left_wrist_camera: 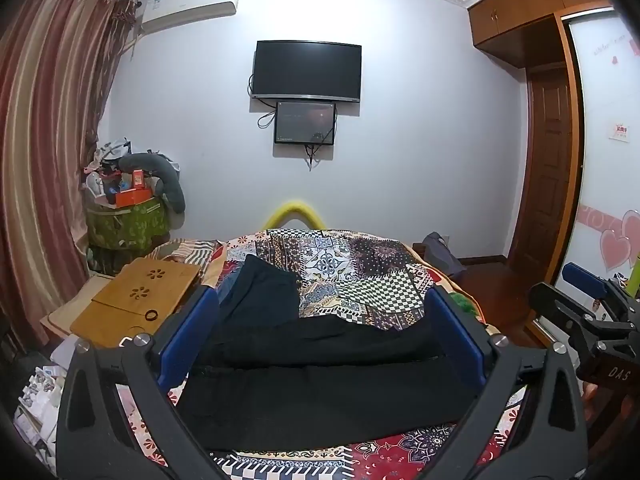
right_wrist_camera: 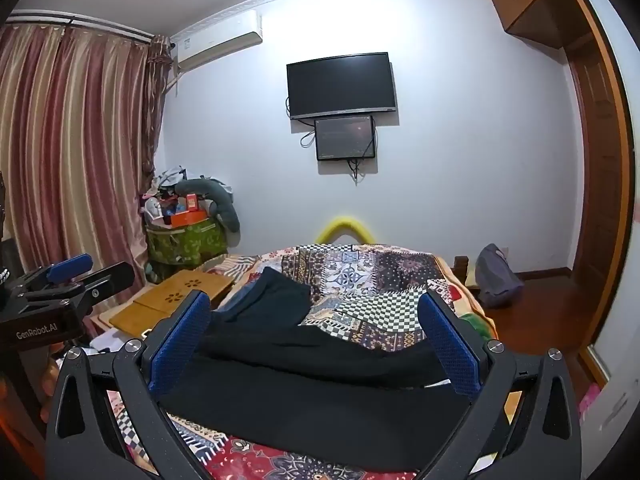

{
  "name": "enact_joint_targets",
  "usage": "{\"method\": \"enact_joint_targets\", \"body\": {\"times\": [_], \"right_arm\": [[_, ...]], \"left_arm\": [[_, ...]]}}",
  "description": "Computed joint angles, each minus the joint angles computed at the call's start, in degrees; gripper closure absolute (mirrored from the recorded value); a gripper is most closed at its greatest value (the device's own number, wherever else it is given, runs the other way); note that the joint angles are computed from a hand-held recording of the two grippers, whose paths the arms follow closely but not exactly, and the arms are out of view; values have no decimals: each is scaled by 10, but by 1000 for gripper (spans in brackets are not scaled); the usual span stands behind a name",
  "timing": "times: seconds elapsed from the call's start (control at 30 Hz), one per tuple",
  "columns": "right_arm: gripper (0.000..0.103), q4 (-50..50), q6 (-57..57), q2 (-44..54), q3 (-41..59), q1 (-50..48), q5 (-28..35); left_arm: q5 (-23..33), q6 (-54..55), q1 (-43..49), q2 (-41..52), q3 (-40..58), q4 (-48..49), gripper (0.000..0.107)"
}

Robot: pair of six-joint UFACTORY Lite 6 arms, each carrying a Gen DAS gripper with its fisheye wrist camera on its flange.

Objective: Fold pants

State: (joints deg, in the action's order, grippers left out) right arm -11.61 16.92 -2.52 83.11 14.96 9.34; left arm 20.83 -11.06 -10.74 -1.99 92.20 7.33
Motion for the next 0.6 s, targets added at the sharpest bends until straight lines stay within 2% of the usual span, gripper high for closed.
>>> {"method": "enact_joint_targets", "body": {"times": [0.07, 0.37, 0.6], "right_arm": [[0, -48, 49, -1, 0, 4, 2], [0, 18, -11, 3, 3, -4, 1], [0, 21, -15, 3, 4, -5, 2]], "left_arm": [[0, 2, 0, 1, 1, -1, 4], [1, 12, 3, 5, 7, -10, 4], [-5, 1, 6, 1, -1, 1, 4]]}}
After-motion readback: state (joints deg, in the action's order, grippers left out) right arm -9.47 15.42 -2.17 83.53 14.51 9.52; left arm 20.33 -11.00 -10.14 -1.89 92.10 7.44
